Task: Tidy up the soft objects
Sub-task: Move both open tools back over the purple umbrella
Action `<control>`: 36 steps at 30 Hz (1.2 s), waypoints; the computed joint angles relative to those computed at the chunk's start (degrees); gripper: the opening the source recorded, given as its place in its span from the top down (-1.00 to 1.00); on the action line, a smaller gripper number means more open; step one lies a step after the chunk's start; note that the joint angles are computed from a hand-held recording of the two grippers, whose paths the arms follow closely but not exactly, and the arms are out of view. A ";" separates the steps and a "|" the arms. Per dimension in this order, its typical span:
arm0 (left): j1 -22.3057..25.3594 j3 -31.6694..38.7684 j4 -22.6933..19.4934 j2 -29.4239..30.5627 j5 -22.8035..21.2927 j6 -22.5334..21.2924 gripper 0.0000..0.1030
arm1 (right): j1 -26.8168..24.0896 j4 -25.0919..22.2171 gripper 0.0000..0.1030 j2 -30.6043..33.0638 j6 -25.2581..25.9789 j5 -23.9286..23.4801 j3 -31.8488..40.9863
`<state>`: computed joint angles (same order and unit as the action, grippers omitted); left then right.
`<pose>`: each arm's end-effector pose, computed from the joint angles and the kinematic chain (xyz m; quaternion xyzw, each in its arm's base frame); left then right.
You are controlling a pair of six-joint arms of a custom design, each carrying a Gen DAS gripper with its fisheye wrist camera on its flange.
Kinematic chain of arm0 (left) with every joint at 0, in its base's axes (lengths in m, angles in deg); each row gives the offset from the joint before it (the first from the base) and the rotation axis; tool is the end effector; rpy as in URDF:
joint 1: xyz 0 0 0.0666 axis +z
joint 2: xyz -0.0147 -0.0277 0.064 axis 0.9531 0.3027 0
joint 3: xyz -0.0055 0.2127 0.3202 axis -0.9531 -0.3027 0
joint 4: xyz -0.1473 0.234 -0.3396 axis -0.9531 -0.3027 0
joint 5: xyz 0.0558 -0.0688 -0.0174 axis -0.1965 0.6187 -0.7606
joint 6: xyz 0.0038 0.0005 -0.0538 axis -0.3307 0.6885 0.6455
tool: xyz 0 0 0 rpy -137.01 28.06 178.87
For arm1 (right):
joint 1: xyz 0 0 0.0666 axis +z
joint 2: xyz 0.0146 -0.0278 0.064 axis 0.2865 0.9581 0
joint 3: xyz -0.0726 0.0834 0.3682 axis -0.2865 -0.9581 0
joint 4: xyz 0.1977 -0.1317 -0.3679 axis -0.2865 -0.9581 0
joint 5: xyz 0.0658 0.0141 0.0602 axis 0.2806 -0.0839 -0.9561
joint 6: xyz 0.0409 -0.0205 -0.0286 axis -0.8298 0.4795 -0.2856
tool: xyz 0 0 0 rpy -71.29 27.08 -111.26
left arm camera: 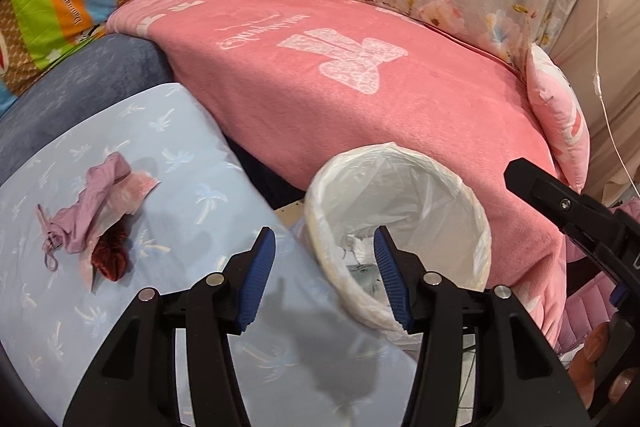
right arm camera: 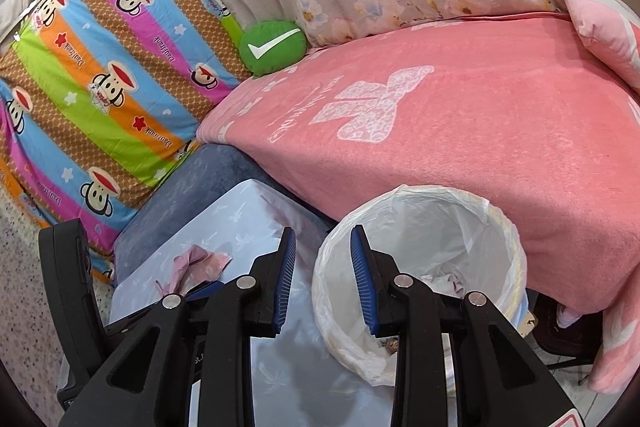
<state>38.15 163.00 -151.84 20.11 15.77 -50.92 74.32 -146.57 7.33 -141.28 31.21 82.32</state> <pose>0.3513 -0.2468 0.5279 0.2541 0.8999 -0.1935 0.2968 0.2609 0.3650 0.5505 0.2515 0.8542 0.1181 0.4394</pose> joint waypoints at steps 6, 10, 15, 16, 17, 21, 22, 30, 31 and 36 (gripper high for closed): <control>3.60 -1.31 0.14 -1.26 0.56 -0.31 0.05 | 0.19 1.41 0.40 3.64 3.03 -1.54 3.36; 6.68 -2.17 0.15 -1.99 1.28 -0.52 0.05 | 0.15 2.79 0.40 6.64 5.33 -3.15 6.13; 11.15 -3.49 -0.09 -2.87 1.82 -1.29 0.05 | 0.01 4.29 0.40 11.70 8.85 -5.98 10.97; 12.37 -3.78 -0.23 -2.96 2.13 -1.38 0.05 | 0.04 4.63 0.40 12.29 9.17 -6.43 11.47; 13.19 -3.96 -0.34 -3.02 2.30 -1.39 0.05 | 0.04 4.63 0.40 12.29 9.17 -6.43 11.47; 17.12 -5.01 -0.58 -3.53 2.86 -2.04 0.05 | -0.38 6.36 0.40 16.30 11.74 -9.18 15.40; 17.95 -5.32 -0.57 -3.69 2.82 -2.37 0.05 | -0.55 6.58 0.40 18.18 12.89 -10.27 17.39; 25.39 -6.84 -0.80 -3.54 3.68 -4.09 0.05 | -1.51 7.15 0.40 28.08 17.01 -15.90 27.68; 26.31 -6.99 -0.82 -3.41 3.85 -4.34 0.05 | -1.53 7.05 0.40 28.87 17.13 -16.17 28.61; 29.51 -7.50 -0.60 -2.63 4.56 -5.85 0.05 | -2.31 3.10 0.40 38.18 18.88 -19.92 40.20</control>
<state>67.66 155.51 -152.45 17.48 20.34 -56.77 72.01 -143.47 45.51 -122.40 11.29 122.52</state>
